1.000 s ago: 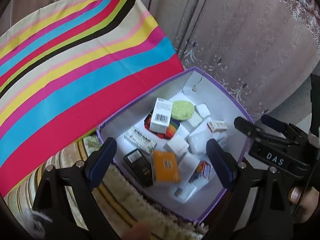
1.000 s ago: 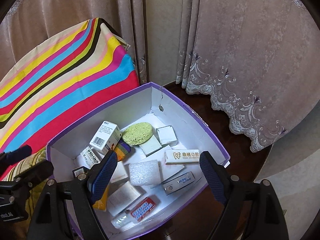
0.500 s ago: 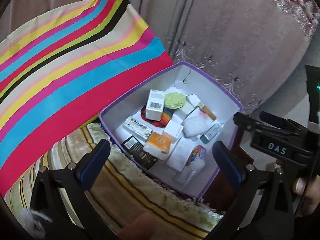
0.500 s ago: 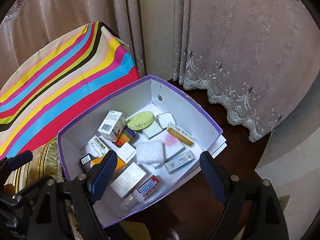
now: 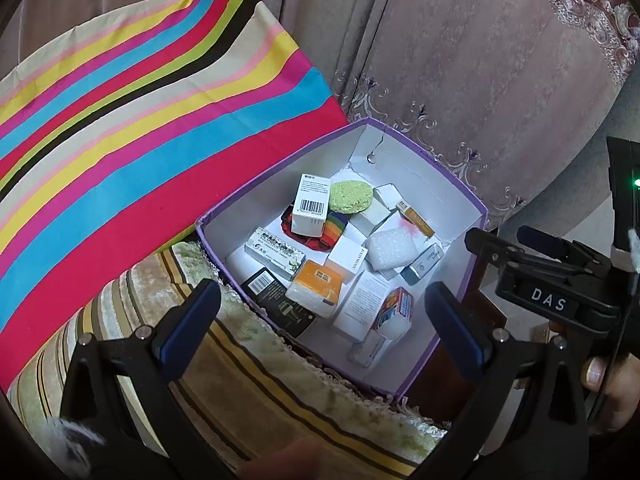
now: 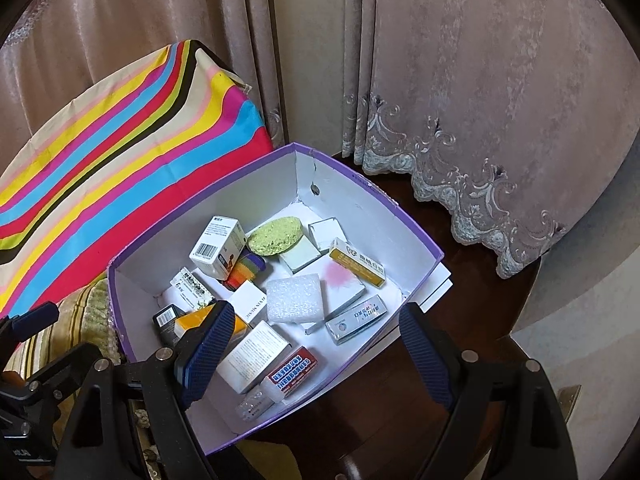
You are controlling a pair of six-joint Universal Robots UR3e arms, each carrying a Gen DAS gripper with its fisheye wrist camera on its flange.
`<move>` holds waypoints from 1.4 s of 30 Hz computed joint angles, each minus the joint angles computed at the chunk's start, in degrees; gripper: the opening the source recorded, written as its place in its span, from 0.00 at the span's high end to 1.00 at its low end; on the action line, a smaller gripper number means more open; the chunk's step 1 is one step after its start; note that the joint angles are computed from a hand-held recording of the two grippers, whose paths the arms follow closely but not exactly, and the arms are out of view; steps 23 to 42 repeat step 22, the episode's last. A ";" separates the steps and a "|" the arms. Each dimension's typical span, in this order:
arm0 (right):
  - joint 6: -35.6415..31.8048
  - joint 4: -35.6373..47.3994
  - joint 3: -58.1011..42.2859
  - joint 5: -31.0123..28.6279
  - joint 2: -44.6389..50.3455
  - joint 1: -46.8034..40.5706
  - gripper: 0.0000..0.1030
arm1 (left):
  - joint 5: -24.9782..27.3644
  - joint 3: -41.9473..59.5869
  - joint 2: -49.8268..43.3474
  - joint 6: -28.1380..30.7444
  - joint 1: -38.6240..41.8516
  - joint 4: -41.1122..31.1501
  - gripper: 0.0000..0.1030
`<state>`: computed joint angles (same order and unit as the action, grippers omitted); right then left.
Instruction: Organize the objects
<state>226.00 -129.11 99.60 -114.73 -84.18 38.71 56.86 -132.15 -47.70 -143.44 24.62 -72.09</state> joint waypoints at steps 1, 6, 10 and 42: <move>-0.06 -0.08 0.12 0.01 -0.08 -0.09 0.17 | 0.10 -0.07 0.05 0.05 -0.11 0.06 0.01; -0.01 -0.13 0.10 -0.06 -0.11 0.02 0.17 | 0.31 -0.10 -0.21 -0.06 -0.60 0.47 0.01; -0.06 -0.17 0.32 0.09 -0.29 -0.17 0.17 | 0.56 -0.16 -0.50 -0.60 -1.23 1.23 0.01; -0.19 -0.59 1.32 0.48 -0.90 -0.65 0.17 | 0.93 -0.54 -0.65 -1.69 -2.68 2.90 0.00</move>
